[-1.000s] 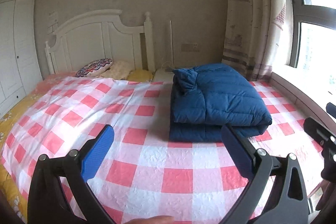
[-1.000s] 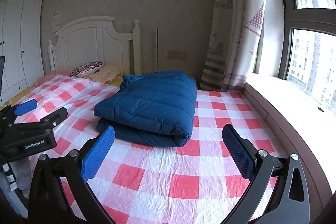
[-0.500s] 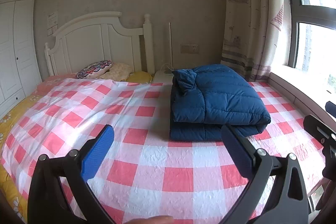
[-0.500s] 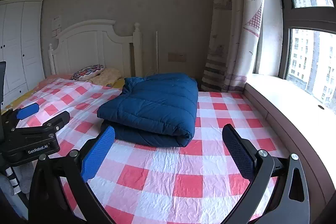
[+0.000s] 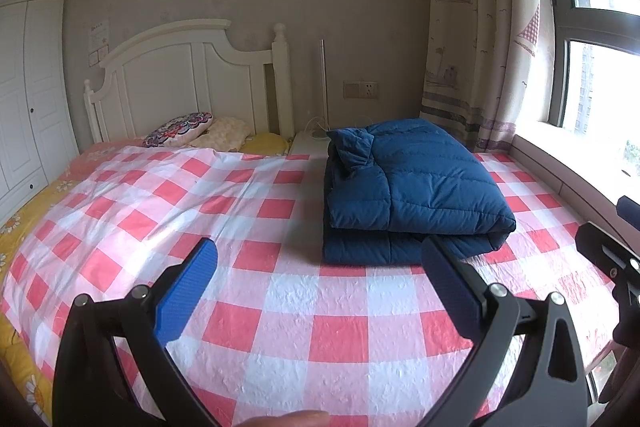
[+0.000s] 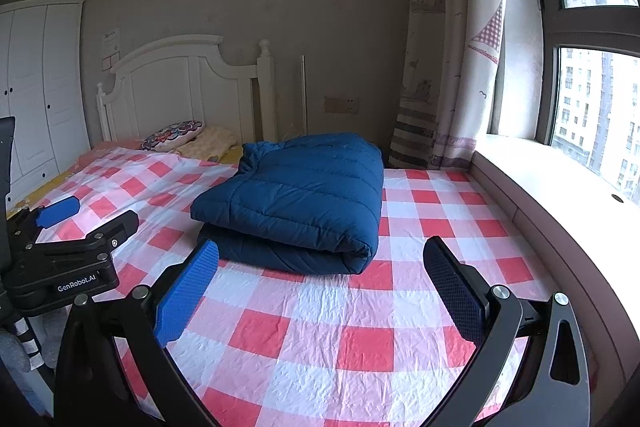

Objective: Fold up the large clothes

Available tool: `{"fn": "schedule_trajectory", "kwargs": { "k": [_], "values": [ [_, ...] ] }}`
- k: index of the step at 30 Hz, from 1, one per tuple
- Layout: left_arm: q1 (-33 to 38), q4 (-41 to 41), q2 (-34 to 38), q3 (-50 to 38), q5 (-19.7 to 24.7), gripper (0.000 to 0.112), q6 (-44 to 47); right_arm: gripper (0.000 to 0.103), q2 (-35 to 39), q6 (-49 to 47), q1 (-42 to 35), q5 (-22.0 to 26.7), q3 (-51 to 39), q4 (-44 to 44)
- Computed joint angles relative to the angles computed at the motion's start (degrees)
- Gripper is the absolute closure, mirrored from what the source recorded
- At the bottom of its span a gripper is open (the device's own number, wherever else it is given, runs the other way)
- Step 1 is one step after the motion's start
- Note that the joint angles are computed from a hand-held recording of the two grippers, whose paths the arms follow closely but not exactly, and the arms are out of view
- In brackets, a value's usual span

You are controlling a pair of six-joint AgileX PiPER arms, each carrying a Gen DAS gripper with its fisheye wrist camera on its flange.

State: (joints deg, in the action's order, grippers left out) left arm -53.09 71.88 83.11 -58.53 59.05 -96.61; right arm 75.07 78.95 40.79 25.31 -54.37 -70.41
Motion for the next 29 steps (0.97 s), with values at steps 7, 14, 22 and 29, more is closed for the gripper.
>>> {"fn": "schedule_trajectory", "kwargs": {
  "k": [7,14,22,29],
  "values": [
    [-0.1,0.1,0.1,0.0,0.2,0.011,-0.2,0.005,0.0,0.1,0.0,-0.3,0.1,0.0],
    [-0.4,1.4,-0.1,0.7,1.0,0.011,-1.6,0.005,0.3,0.6,0.7,0.1,0.1,-0.2],
    [-1.3,8.6,0.3,3.5,1.4,0.011,-7.0,0.005,2.0,-0.1,0.2,-1.0,0.2,1.4],
    [25.9,-18.8,5.7,-3.1,-26.0,0.011,30.7,0.005,7.9,-28.9,-13.1,-4.0,-7.6,25.3]
  ]
}}
